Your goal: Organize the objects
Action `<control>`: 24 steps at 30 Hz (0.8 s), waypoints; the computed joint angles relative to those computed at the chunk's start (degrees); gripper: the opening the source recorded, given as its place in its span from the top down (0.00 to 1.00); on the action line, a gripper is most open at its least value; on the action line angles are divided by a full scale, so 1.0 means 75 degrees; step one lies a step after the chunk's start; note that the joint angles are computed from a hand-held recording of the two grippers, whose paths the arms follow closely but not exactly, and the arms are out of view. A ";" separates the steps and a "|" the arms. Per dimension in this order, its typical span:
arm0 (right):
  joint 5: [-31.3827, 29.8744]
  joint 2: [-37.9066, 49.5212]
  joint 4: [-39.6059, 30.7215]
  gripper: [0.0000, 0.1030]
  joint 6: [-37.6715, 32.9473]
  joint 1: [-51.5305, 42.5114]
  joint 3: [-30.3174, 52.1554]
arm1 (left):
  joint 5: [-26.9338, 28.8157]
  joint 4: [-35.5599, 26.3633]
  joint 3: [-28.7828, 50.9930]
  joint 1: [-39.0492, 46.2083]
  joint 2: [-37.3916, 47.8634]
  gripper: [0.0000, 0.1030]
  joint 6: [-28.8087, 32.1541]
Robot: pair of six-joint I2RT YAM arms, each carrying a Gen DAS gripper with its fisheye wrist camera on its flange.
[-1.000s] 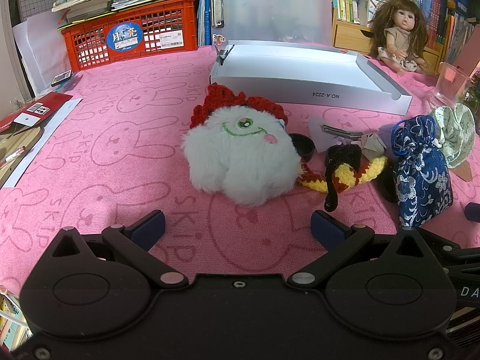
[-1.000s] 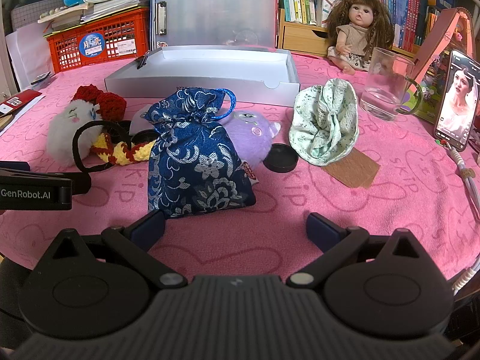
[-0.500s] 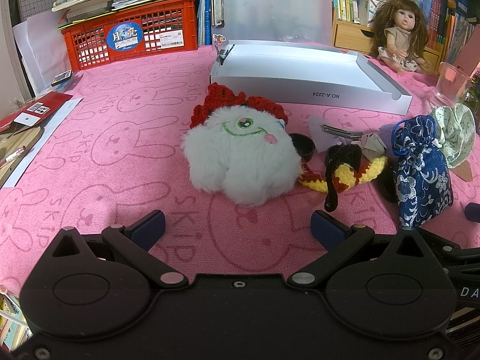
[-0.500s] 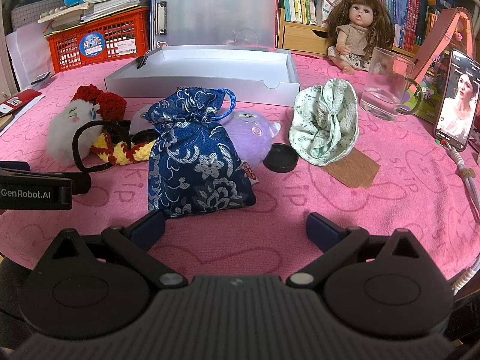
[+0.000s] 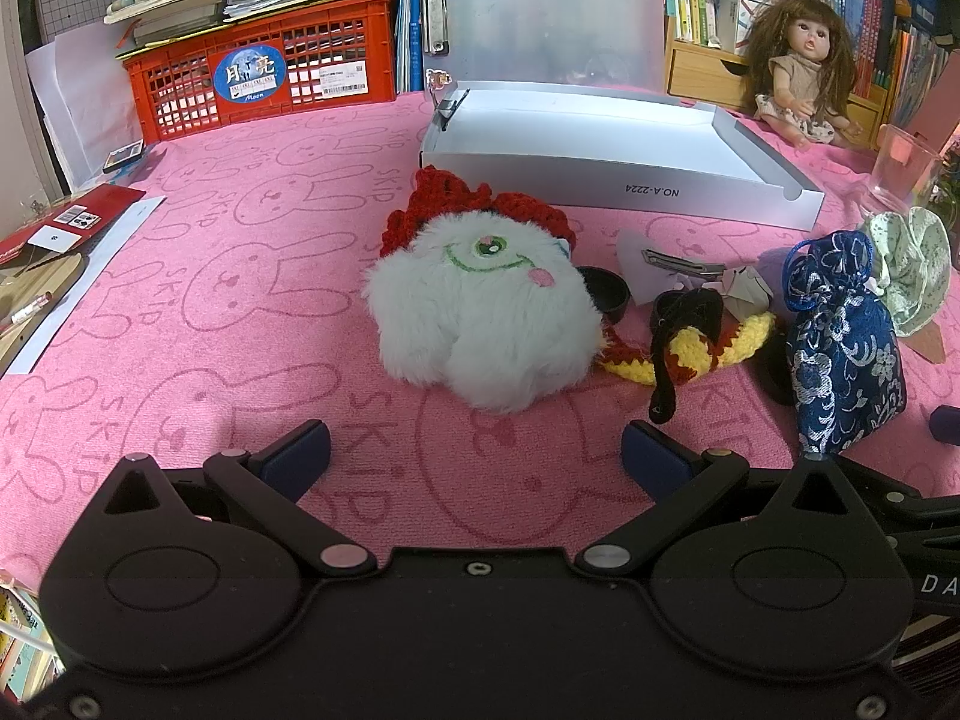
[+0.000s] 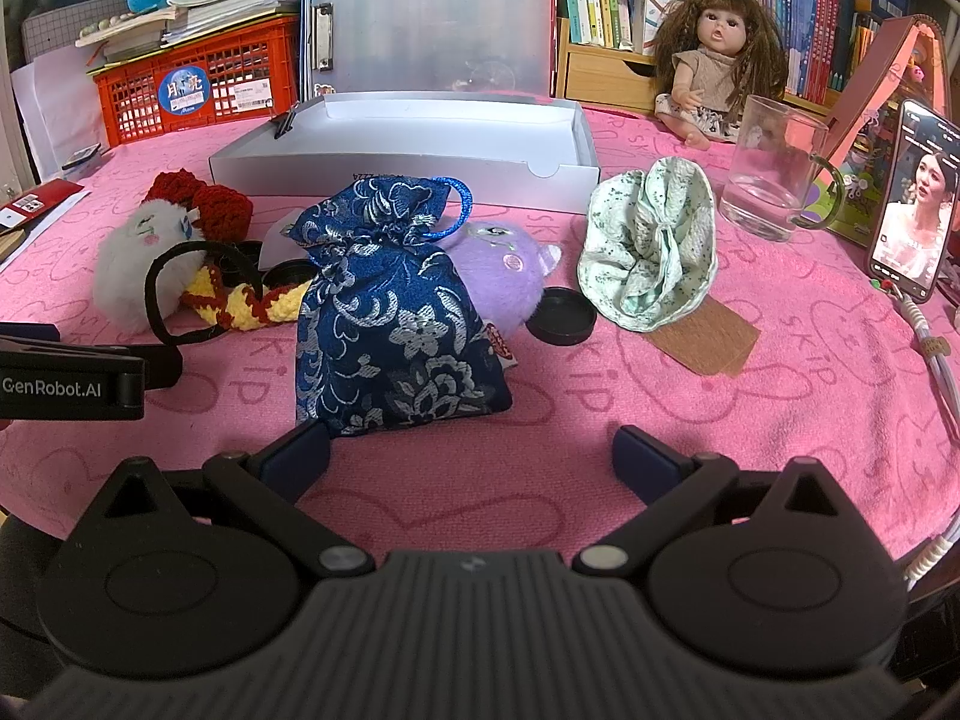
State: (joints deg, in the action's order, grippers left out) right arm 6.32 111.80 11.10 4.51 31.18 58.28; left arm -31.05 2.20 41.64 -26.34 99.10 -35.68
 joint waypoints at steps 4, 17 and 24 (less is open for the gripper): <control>-0.0010 0.0000 0.0001 0.00 -0.0001 -0.0006 -0.0005 | 0.0000 0.0000 0.0000 0.0000 0.0000 0.00 0.0000; -0.0387 -0.0127 0.0237 0.00 -0.0118 -0.0064 -0.0209 | -0.0092 0.1060 -0.0569 0.0005 -0.0018 0.00 0.0430; -0.0612 -0.0207 0.0731 0.00 -0.0309 -0.0056 -0.0371 | 0.0316 0.0885 -0.0570 0.0240 -0.0361 0.00 0.0533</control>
State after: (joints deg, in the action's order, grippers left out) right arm 1.72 110.25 16.59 2.19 30.76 55.50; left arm -28.69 8.84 37.37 -24.54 96.39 -31.68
